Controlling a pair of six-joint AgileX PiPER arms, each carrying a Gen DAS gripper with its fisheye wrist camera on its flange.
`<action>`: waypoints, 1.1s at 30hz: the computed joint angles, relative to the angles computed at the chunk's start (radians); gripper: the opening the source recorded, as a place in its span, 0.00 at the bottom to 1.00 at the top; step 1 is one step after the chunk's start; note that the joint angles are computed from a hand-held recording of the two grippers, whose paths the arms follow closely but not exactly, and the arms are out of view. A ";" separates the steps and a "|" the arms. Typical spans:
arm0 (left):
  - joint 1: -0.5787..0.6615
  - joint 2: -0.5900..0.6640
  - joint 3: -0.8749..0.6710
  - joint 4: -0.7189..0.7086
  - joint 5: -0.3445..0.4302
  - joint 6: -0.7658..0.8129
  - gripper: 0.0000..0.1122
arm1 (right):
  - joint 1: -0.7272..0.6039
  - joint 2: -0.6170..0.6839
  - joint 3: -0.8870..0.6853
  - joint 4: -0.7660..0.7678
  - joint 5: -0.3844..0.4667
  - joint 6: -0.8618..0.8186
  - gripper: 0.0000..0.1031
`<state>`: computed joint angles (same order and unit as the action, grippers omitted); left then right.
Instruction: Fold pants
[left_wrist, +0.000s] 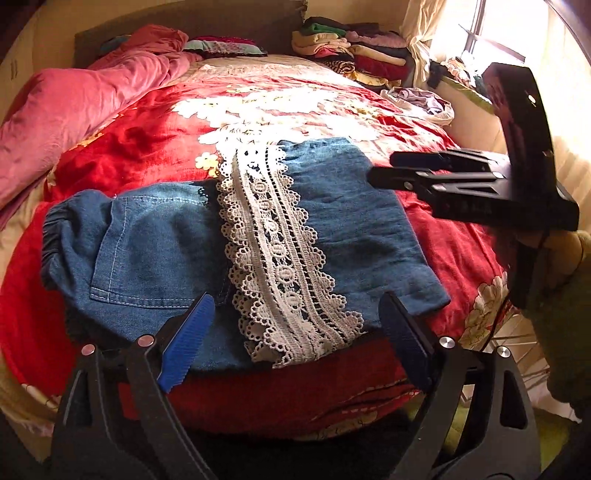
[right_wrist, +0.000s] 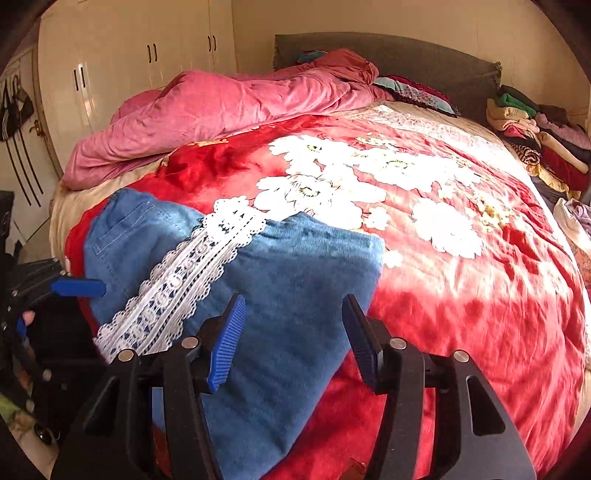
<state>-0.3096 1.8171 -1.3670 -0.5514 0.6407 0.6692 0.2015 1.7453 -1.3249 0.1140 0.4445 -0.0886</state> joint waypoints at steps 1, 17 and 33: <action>-0.006 0.006 -0.001 0.012 -0.005 -0.006 0.76 | -0.004 0.034 -0.047 0.016 0.014 -0.028 0.52; -0.008 0.074 -0.039 0.086 0.019 -0.091 0.83 | -0.045 0.321 -0.366 0.042 0.194 -0.021 0.58; 0.080 -0.037 -0.018 0.098 -0.024 -0.164 0.83 | -0.001 0.079 -0.203 0.164 0.074 -0.111 0.79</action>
<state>-0.2299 1.7796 -1.3848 -0.4532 0.6168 0.5053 0.2005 1.8239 -1.5276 0.2778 0.5190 -0.1997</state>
